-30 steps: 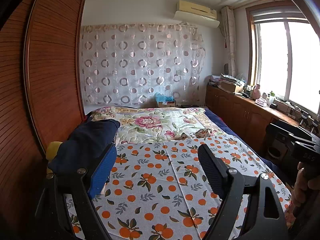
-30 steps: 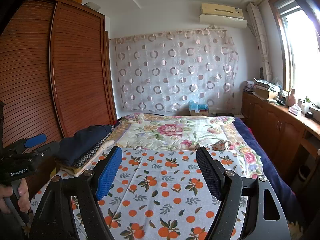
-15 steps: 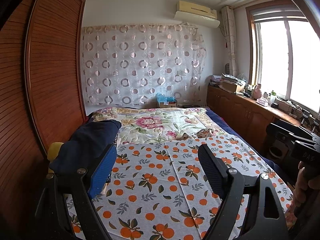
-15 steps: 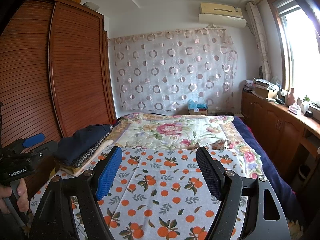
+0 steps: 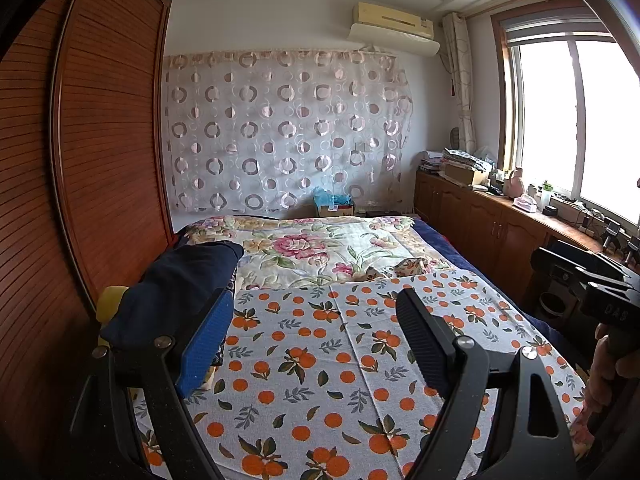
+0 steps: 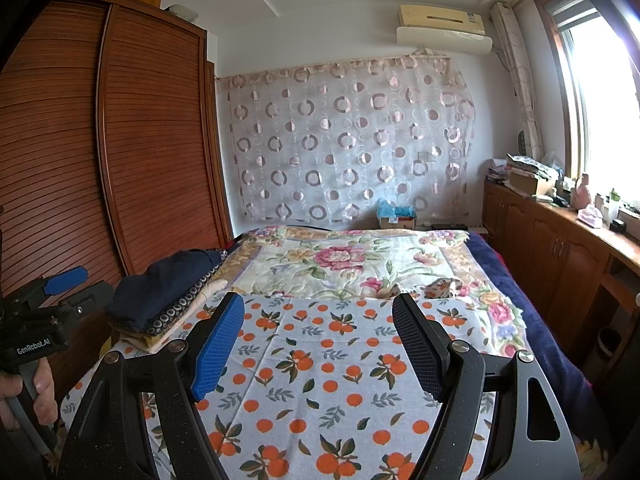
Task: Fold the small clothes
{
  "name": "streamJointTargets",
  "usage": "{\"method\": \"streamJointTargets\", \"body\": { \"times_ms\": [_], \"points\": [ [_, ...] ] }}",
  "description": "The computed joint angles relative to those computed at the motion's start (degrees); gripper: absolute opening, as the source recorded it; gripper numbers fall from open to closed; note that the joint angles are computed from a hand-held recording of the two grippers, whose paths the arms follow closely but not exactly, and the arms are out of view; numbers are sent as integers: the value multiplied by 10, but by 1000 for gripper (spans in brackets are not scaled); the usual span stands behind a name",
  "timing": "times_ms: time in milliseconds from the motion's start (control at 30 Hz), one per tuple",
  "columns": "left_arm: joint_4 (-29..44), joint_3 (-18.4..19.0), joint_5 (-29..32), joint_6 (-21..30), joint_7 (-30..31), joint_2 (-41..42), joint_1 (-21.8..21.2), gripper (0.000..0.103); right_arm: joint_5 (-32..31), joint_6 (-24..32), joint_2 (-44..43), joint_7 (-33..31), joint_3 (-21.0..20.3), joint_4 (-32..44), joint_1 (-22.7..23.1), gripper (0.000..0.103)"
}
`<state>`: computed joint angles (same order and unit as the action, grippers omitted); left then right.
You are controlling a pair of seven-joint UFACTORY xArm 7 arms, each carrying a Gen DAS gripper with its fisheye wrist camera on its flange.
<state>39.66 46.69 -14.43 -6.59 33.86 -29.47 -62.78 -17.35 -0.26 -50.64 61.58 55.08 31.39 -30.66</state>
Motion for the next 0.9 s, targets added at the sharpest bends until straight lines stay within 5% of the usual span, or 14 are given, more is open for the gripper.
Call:
{"method": "streamJointTargets", "body": {
  "times_ms": [900],
  "points": [
    [-3, 8, 10, -6, -7, -1, -8, 84, -1, 1, -3, 9, 9, 3, -8, 78]
  ]
}}
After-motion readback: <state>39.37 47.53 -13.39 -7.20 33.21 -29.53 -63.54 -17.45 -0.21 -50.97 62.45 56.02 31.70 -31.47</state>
